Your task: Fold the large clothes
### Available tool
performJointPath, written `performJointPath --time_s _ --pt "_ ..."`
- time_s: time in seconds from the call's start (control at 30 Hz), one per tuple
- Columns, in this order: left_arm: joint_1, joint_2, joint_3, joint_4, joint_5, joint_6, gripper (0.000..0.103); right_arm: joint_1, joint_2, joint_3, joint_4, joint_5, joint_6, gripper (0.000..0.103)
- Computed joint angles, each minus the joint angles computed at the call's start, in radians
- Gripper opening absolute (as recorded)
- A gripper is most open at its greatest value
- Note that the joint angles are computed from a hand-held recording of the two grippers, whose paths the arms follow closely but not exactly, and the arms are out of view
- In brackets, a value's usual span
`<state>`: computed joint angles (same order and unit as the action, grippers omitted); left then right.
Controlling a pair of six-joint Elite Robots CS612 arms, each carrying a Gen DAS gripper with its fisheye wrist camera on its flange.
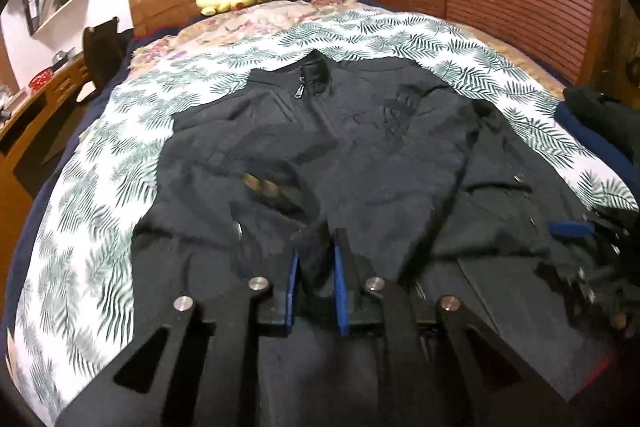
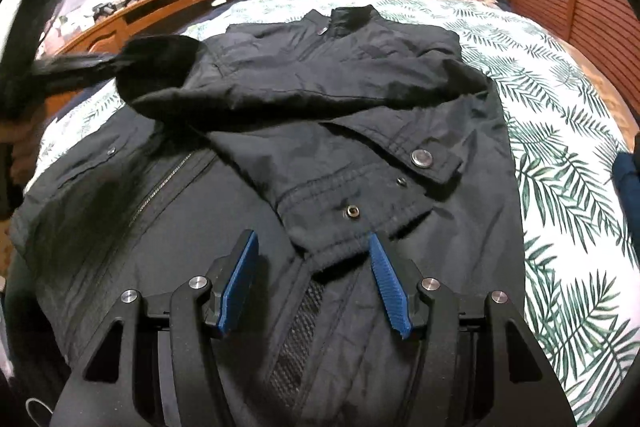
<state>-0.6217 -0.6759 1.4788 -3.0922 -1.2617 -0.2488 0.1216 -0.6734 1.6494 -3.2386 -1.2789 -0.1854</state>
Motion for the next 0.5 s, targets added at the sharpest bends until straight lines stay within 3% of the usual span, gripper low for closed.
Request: performJointPath --time_s 0.27,0.5 --pt "-0.012 -0.043 0.132 -0.077 -0.064 -0.078 0.013 -0.008 0.001 0.014 -0.014 0.023 -0.003 0.059" --pt "-0.013 -0.058 0.207 -0.150 -0.105 -0.112 0.013 0.007 0.001 0.006 -0.008 -0.020 -0.009 0.059"
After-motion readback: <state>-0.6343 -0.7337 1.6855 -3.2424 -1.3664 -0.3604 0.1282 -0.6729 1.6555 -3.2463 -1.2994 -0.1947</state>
